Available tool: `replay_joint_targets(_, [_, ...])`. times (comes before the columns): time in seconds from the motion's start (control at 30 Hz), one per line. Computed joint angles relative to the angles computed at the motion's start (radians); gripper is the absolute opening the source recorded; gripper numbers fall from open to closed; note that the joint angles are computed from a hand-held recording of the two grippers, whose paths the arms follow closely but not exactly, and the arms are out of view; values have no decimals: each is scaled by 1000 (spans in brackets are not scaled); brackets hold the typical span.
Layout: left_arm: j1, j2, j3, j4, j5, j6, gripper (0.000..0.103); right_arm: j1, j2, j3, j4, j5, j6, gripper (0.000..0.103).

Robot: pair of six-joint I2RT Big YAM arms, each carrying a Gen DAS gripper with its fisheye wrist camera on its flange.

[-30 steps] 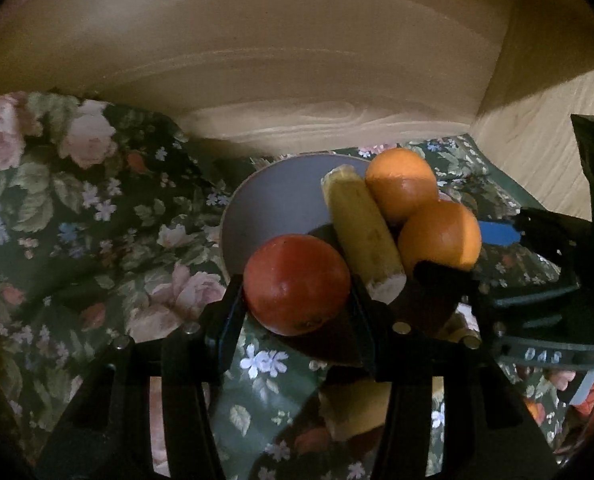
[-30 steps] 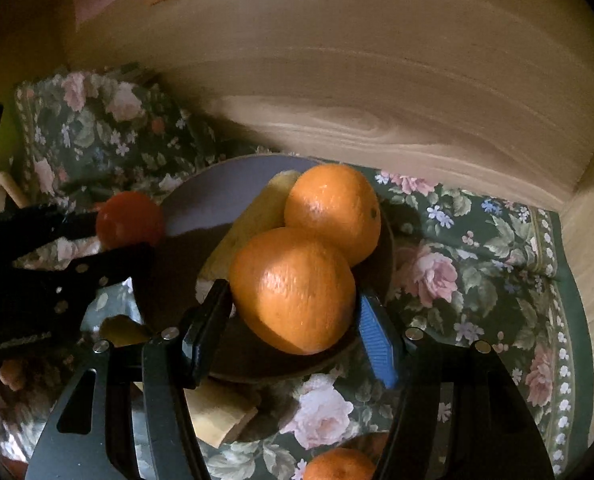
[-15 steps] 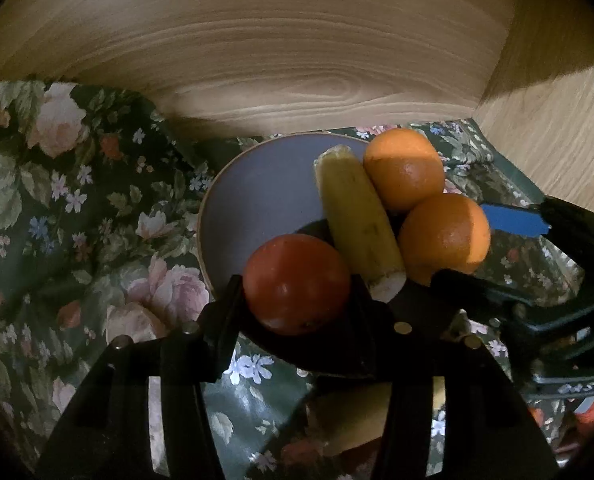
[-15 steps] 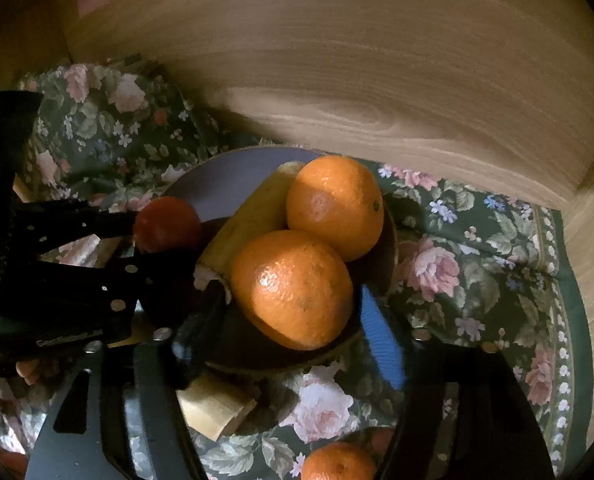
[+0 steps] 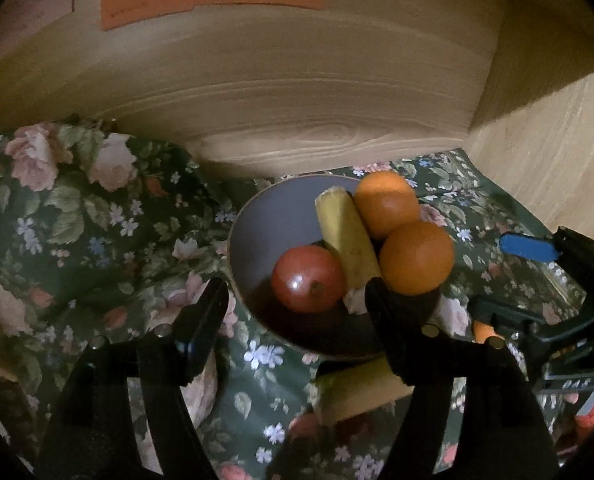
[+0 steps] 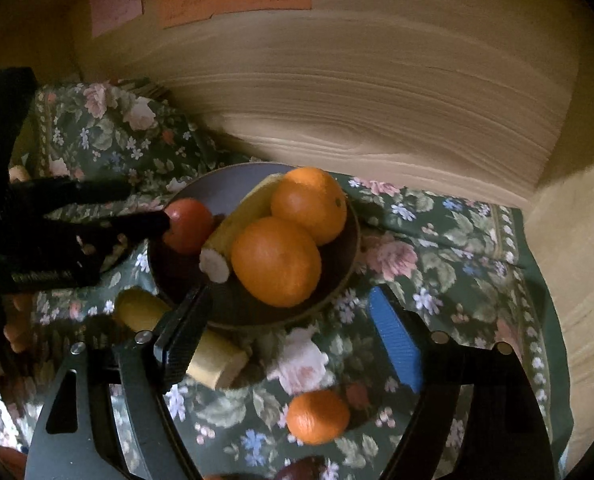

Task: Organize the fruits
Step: 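Lower the tomato and orange onto the dark plate and open both tools, then grasp the second yellow corn cob with the left tool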

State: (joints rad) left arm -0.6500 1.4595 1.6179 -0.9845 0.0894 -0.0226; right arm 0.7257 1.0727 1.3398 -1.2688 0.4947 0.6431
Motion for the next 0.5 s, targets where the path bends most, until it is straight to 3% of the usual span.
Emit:
replay_joint_targets(0.2, [12,-51,-86,-10,-57,41,71,36,-16,-20,-57,51,33,79])
replay_joint_targets(0.5, [35,-74,-163,-39,-79,58,71,37,-13,-40,-96,31,63,79])
